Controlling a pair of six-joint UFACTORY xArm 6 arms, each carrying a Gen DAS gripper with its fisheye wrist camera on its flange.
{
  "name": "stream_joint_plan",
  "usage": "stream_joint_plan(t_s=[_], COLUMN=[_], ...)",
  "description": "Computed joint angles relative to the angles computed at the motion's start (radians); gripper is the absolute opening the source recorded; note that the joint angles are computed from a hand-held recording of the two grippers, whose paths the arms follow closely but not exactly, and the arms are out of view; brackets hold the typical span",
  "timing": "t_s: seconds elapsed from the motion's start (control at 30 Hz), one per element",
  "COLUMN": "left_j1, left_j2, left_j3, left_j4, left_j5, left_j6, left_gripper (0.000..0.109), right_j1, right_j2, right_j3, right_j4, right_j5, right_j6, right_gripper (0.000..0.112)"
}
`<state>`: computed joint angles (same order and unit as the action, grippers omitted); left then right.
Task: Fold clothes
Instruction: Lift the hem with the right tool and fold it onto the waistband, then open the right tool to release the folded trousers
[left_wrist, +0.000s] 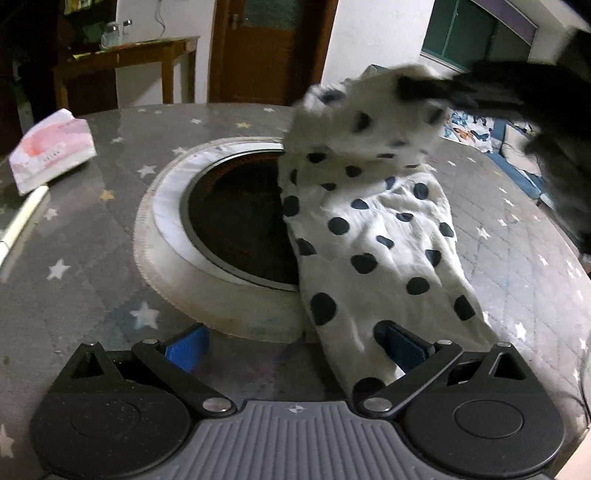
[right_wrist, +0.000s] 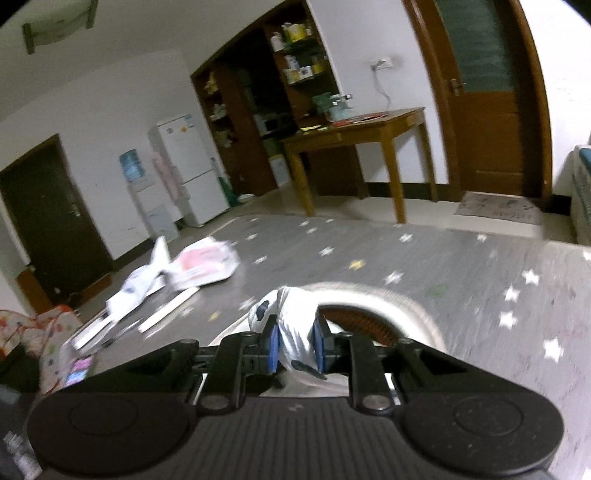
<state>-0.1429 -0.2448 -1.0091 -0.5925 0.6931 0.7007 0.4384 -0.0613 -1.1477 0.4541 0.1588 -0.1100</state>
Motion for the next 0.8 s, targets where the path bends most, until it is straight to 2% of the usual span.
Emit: stream_joint_plan(t_s=[0.1, 0.27, 0.4, 0.47, 0.53, 0.6, 0.63, 0.8], left_j1=[0.01, 0.038, 0.064, 0.074, 0.082, 0.087, 0.087, 0.081], left_j2=[-0.018, -0.046, -0.069, -0.082, -0.092, -0.097, -0.1, -0.115], left_j3=[0.013, 0.035, 0.051, 0.06, 0.067, 0.07, 0.072, 0.079], left_j4=[0.008, 0.024, 0.028, 0.032, 0.03, 0.029, 0.029, 0.018], left_j5=[-0.018, -0.062, -0.088, -0.097, -0.1, -0.099, -0.101, -0.099], left_j6=[0.001, -0.023, -0.041, -0.048, -0.048, -0.047, -0.048, -0.035], left_gripper=[0.103, 0.103, 0.103, 0.103, 0.103, 0.103, 0.103, 0.103], right_j1=[0.057, 0.146, 0.203, 0.229, 0.241, 0.249, 0.251, 0.266], right_j2=[-0.103, -0.237, -0.323, -0.363, -0.408, -0.441, -0.452, -0.493], right_j3=[0.106, 0.252, 0.353, 0.401, 0.455, 0.485, 0.493, 0.517], right_j4=[0.083, 0.125, 0.107, 0.058, -0.096, -0.166, -0.219, -0.299], right_j5=[-0.01, -0.012, -0.008, -0.007, -0.017, 0.012, 0.036, 0.104], right_j6=[-0.061, -0.122, -0.147, -0.143, -0.047, -0.019, 0.006, 0.066], right_gripper=[0.017, 0.017, 0.018, 0.018, 0.019, 0.033, 0.035, 0.035])
